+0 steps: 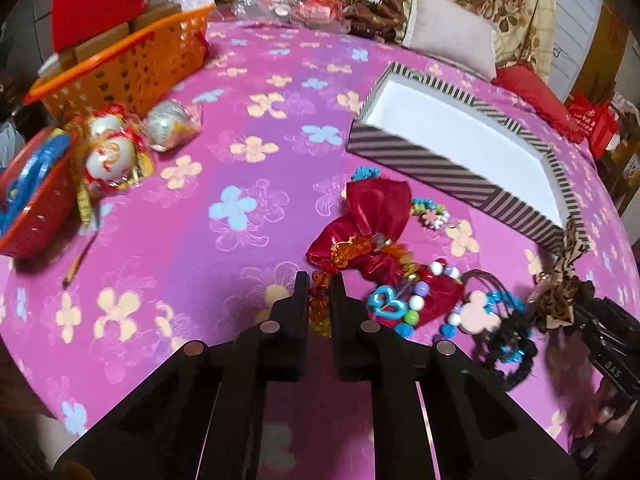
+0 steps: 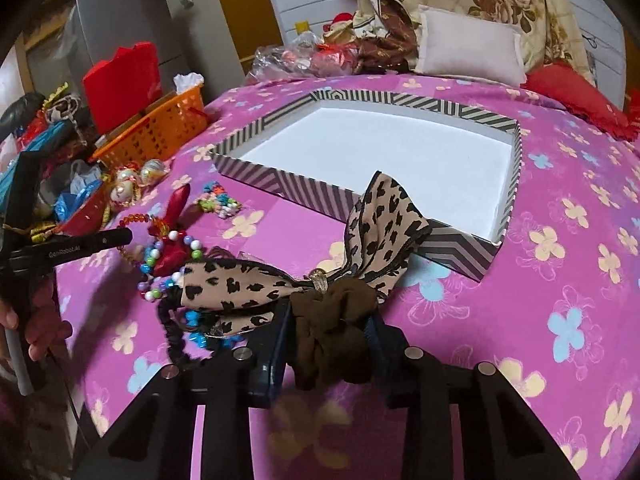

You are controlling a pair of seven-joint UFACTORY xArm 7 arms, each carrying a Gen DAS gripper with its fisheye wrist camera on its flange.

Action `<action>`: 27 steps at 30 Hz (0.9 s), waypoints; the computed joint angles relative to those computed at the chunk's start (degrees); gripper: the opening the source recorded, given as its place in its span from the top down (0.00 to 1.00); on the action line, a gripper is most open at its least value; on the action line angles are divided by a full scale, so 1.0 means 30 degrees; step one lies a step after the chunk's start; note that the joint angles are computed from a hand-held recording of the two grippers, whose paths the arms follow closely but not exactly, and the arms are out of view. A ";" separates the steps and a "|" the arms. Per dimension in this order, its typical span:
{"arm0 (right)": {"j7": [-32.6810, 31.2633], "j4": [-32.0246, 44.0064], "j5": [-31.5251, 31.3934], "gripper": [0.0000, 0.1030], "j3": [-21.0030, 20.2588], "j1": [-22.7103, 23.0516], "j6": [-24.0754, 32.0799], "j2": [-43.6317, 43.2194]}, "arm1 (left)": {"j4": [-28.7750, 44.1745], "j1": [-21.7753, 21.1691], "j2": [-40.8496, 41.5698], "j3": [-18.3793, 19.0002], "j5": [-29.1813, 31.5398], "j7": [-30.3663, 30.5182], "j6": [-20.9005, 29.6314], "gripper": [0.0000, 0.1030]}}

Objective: Organize jewelry
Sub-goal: 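Grasp the leopard bow clip with the right tool while the left grasps the amber bracelet, then carry both items into the striped box and open both tools to release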

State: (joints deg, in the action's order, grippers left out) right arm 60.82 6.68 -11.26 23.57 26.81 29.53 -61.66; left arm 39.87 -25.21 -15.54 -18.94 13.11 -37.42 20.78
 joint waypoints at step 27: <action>-0.1433 0.1000 0.0127 0.68 -0.0754 -0.0200 0.2692 -0.3954 | 0.3004 0.0673 -0.1502 -0.2106 0.0970 -0.0139 0.2649 0.92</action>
State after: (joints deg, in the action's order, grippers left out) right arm 56.52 9.68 -10.88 21.31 26.21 37.61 -73.52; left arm 48.89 -23.19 -20.05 -25.26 16.02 -37.83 28.73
